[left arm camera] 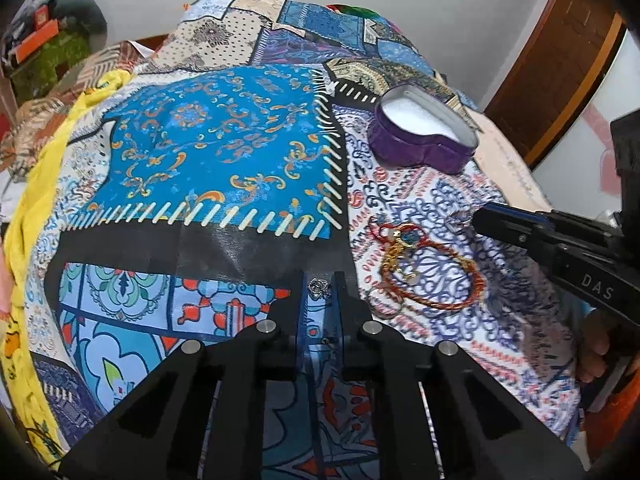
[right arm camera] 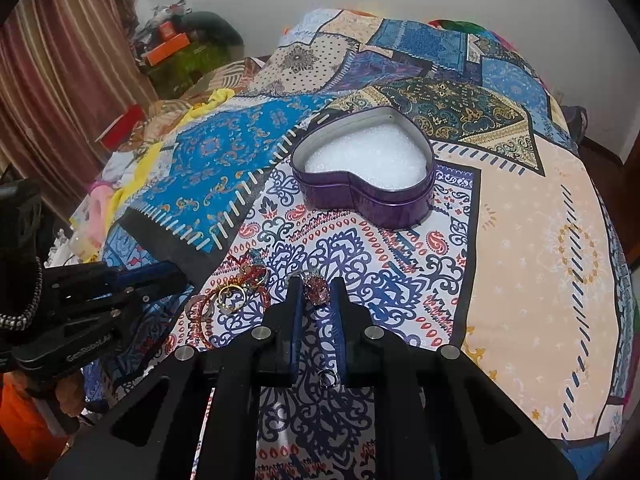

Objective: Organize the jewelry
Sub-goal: 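Grasp the red-stone ring with the right tool while the left tool grasps a small silver earring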

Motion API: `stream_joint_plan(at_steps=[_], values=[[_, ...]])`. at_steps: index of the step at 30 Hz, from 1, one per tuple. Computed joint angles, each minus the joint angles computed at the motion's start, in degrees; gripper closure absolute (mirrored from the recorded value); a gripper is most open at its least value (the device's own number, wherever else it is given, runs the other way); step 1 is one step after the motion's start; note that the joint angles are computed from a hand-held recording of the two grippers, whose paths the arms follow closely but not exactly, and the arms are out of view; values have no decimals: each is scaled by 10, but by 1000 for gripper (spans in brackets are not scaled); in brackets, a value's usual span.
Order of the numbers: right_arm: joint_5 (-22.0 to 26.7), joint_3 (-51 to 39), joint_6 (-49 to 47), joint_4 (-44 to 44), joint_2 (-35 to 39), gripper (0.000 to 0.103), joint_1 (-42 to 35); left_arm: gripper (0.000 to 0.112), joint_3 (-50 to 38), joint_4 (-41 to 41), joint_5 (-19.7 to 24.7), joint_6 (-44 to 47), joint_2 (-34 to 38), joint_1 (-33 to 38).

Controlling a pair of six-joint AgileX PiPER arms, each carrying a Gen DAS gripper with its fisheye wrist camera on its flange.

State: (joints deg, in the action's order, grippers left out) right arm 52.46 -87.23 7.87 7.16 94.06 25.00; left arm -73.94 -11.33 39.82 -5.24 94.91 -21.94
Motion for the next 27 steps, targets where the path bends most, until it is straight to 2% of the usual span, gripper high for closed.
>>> stream_joint_plan(at_steps=[2, 10, 15, 19, 21, 22, 27], values=[[-3, 1, 1, 4, -6, 95, -4, 102, -5, 8, 1, -7, -3, 0], [-10, 2, 13, -1, -23, 96, -7, 102, -31, 56, 4, -43, -21, -14], [24, -24, 7, 7, -6, 94, -6, 102, -32, 62, -2, -50, -29, -16], [47, -43, 12, 3, 13, 83, -1, 102, -15, 65, -10, -50, -37, -16], [49, -54, 21, -12, 23, 68, 7, 102, -7, 57, -14, -44, -41, -10], [46, -53, 24, -19, 23, 65, 10, 102, -3, 54, -15, -41, -43, -8], [59, -81, 27, -62, 50, 63, 32, 102, 8, 30, -23, -25, -44, 8]])
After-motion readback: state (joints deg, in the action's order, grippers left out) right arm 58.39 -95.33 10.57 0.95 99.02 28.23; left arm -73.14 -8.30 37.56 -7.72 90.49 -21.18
